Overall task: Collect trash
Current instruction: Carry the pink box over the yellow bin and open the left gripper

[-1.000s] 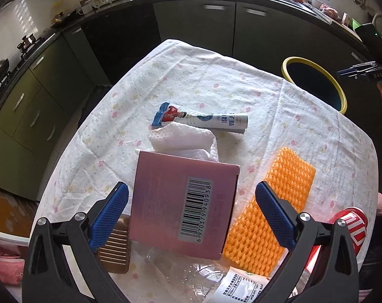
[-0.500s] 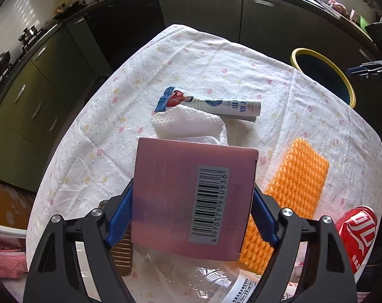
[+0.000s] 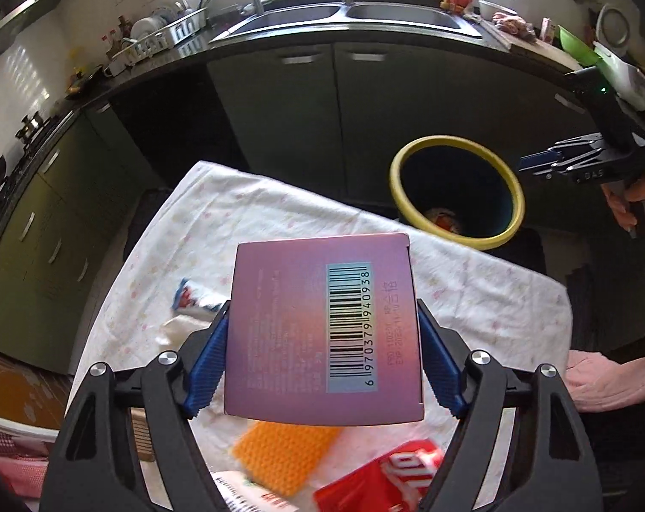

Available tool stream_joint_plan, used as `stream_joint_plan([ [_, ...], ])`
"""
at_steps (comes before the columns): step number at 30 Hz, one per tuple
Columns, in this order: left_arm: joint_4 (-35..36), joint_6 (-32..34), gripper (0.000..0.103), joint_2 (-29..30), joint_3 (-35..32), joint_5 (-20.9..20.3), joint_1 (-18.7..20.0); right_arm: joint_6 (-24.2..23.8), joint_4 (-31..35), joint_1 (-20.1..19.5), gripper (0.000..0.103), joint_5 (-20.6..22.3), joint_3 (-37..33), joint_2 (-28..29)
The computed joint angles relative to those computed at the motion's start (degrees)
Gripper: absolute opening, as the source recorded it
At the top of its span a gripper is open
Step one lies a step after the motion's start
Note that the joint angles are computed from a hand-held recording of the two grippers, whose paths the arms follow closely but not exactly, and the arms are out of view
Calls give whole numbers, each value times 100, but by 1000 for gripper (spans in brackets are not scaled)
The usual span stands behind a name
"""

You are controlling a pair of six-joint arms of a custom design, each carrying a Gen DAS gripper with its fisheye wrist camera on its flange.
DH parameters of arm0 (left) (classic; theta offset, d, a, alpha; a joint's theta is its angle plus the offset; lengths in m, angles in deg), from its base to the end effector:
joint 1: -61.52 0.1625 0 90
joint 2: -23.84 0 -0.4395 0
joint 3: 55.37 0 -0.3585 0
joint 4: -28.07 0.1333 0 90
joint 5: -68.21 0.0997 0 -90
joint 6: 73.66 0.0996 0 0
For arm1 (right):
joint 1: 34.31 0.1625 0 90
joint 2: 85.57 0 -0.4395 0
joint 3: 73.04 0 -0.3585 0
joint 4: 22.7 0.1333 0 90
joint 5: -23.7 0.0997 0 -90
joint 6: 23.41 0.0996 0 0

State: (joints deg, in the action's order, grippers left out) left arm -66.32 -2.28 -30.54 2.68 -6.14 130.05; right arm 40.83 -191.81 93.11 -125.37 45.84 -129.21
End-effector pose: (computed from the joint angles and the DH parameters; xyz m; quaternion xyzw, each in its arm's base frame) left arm -0.1125 -0.7237 0.4022 0.7171 0.6835 0.0518 0.1261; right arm 0.3493 -0.3778 0.0748 -0.2179 -0.8420 0.4005 0.2884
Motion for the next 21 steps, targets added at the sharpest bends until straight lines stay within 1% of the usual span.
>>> stream_joint_plan([
  [3, -70, -132, 79, -346, 781, -89, -282, 445, 361, 171, 46, -172, 193, -161],
  [6, -436, -158, 79, -605, 1599, -49, -554, 891, 755, 323, 46, -303, 372, -326],
  [9, -675, -325, 79, -712, 2231, 25, -802, 1437, 1242, 465, 46, -428, 527, -474],
  [11, -927, -411, 79, -728, 2660, 131, -960, 1741, 1438, 539, 46, -482, 649, -565],
  [13, -1196, -442, 79, -700, 3009, 182, -1080, 1931, 1440, 598, 46, -485, 793, -624],
  [16, -1636, -560, 79, -619, 3451, 252, -1256, 2087, 1288, 607, 46, -484, 1014, -685],
  [19, -2042, -736, 79, -474, 3735, 266, -1397, 2122, 1100, 571, 46, -455, 1170, -707],
  [21, -2330, -862, 79, -356, 3924, 365, -1490, 2047, 940, 530, 46, -427, 1224, -695],
])
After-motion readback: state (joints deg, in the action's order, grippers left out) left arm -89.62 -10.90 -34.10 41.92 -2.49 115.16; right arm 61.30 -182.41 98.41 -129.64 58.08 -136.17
